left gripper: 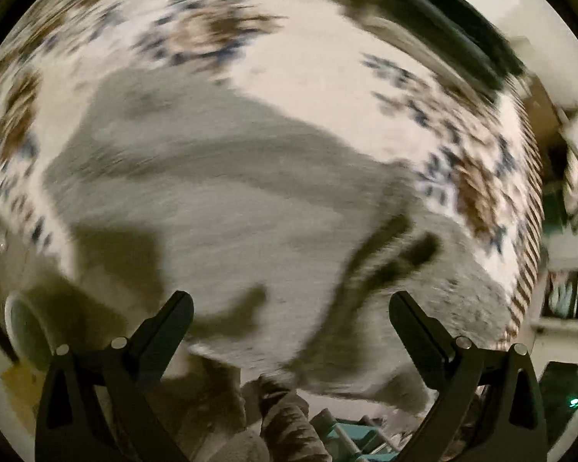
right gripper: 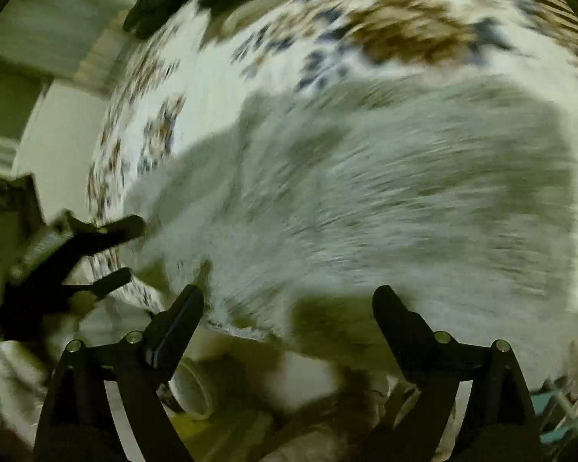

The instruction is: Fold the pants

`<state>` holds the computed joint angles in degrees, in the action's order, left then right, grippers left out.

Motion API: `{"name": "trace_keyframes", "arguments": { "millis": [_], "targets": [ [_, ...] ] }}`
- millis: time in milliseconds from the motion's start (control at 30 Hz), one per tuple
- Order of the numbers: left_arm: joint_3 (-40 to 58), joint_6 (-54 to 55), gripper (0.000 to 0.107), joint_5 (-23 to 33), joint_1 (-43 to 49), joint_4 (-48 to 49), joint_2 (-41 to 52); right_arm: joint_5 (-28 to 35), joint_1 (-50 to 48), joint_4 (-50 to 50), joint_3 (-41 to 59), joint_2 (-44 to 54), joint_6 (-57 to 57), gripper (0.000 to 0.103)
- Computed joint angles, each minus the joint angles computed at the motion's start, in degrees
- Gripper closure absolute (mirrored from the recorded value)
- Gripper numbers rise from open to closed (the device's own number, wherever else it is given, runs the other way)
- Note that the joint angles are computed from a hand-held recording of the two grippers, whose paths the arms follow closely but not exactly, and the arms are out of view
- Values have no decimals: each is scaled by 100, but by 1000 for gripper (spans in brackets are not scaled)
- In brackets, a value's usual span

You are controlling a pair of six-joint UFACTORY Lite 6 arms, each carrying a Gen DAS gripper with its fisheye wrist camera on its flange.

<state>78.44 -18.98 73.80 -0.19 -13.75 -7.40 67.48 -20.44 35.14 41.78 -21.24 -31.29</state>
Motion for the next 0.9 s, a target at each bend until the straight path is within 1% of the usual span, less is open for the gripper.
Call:
{"name": "trace_keyframes", "arguments": {
  "millis": [33,100,167,233,300,333,367,400,433,467,533,633,767,900],
  "targets": [
    [115,7,4,-67,-196,-58,132,170,-452,-157,183,61,-92,12],
    [473,90,4,-282,-723,-89,602,277,-1128,-459,588,383,-243,12],
    [800,134,4,-483,-1152,51,1100,93,-1482,-768,869,700,-286,12],
    [1101,165,4,-660,-1468,188,1589,-234,-1741,-1086,1136,1159,-216,12],
    [1432,364,9,-842,-1712,225,2163,-347,-1990,-1119,1799,1984,-191,12],
    [1548,491,21,-900,-1785,201,2380,-403,-2117,-1080,1939,2234,-179,12],
    [1666,701,55,-981,-1848,126,2625,-410,-2186,-1035,2121,2487,-166,12],
    [1677,847,77,-1086,-1879,52,2772,-414,-2264,-946,2246,2709,-192,12],
    [1697,910,98,-1124,-1883,8,2914,-434,-2302,-889,2359,2884,-182,12],
    [1649,909,98,-1193,-1868,-25,2924,-456,-2282,-863,2475,3033,-128,12],
    [1329,981,100,-1512,-1702,-171,2649,-477,-2246,-866,2742,3333,-56,12],
    [938,990,101,-1711,-1297,-317,2179,-570,-2078,-902,2880,3539,130,12],
    [537,1052,101,-1706,-809,-644,1900,-603,-2032,-889,2951,3677,128,12],
    [377,1042,101,-1764,-828,-639,1774,-381,-2117,-639,3041,3843,-131,12]
  ]
}}
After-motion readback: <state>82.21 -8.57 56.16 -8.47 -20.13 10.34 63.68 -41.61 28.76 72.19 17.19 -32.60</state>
